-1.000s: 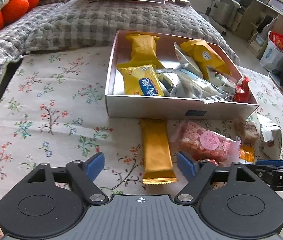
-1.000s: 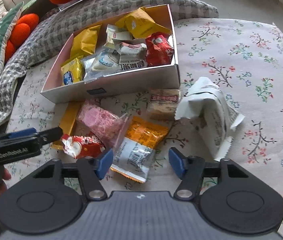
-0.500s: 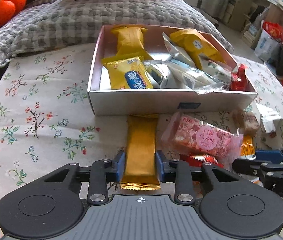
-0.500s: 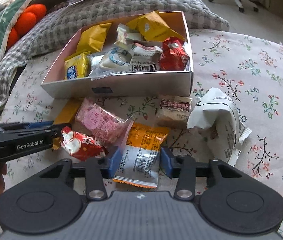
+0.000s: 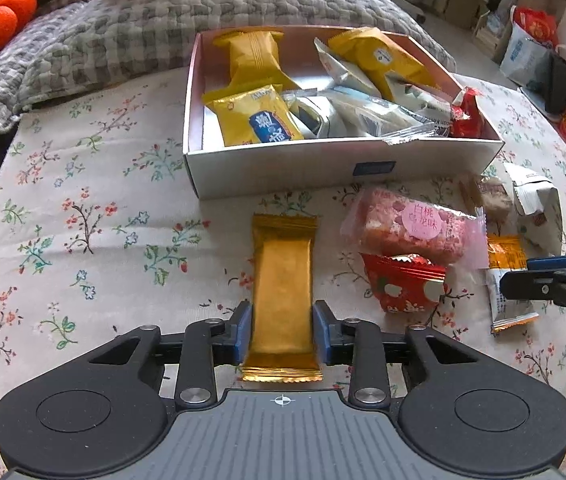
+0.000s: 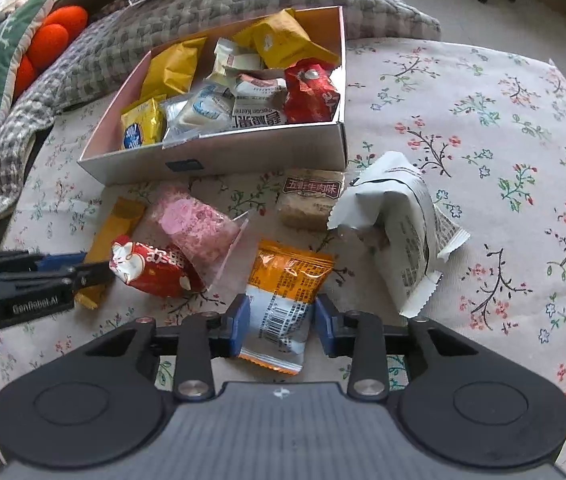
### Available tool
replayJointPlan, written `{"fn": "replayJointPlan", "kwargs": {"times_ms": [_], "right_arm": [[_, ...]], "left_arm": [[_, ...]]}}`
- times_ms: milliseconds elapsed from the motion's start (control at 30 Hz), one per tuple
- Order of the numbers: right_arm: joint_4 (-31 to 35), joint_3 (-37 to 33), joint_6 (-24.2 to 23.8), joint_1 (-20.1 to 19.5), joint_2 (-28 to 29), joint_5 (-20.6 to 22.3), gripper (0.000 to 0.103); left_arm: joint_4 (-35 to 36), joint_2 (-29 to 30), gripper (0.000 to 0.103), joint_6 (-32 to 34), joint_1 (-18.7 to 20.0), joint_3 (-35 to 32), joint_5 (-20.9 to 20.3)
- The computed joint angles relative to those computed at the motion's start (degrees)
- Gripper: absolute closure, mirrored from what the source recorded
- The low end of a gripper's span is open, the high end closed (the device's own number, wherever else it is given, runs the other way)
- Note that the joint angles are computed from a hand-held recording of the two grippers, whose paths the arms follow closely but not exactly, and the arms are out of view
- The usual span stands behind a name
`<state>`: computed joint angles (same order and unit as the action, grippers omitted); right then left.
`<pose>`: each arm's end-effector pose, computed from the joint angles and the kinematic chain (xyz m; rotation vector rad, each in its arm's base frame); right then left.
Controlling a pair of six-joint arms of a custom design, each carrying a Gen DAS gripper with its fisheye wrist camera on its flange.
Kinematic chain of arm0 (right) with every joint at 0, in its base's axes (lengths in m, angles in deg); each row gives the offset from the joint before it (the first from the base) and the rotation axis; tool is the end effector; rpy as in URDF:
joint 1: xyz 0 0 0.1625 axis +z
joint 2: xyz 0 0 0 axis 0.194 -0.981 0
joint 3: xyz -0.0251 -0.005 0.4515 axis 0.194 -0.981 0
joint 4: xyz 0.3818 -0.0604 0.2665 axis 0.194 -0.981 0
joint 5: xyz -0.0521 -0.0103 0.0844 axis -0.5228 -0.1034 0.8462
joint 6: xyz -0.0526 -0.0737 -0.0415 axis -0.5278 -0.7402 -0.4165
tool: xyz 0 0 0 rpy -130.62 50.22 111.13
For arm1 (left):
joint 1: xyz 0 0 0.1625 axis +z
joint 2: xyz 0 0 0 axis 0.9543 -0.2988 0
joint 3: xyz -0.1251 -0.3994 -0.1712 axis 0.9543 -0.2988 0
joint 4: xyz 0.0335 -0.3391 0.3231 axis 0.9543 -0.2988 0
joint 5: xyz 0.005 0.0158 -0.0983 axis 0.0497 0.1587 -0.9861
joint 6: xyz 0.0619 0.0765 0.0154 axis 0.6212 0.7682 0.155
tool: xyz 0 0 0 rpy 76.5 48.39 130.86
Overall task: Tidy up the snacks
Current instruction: 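Lift both held packs and carry them into the pink box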
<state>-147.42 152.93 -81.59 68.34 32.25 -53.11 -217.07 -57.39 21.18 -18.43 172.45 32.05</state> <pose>-0.0255 -0.7342 0.1761 0.7631 -2.6369 0.2646 -0.1968 -0.6371 -0.0533 0.0617 2.2989 -0.6811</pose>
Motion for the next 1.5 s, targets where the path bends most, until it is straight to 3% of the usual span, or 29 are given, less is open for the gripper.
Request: {"fn": "replayJointPlan", "kwargs": {"times_ms": [100,200,433,600,700,767,833,1500], "right_arm": [[-0.83,0.68,-0.31,0.17,-0.07,0.86,0.053],[-2.58,1.31,-2.05,0.64,0.36,0.22,0.053],[-9.01,3.12,-8.84,1.61,1.79,-3.27,0.053],[-12.09,3.94,-12.50,1.94,2.19,-4.63,0.061],[-11.67,3.61,-11.73,1.96,2.30,-4.57,0.066],[-11.00,3.33,-11.07,1.88,2.22,-4.39,0.066],[-10.50,3.21,-10.55,1.85,2.10,-4.26,0.066],[-5.46,2.76,-5.69,1.21,-0.70,0.92,0.067]], "left_arm": [[-2.74,0.40,0.064,0.62,-0.06,0.22,0.76],[-6.09,0.99,0.055,2.28,-0.01,0.28,0.63],[-3.48,2.25,0.054,3.13,-0.11,-1.18,1.49],[-1.47,2.55,0.059,2.79,-0.41,-1.63,2.41],[-0.62,2.50,0.062,2.23,-0.54,-1.66,2.82],[0.34,2.37,0.073,1.51,-0.56,-1.76,3.25],[0.61,2.05,0.075,0.73,-0.50,-1.66,2.96],[-0.48,0.64,0.075,-2.61,-1.34,-0.67,2.51]]}}
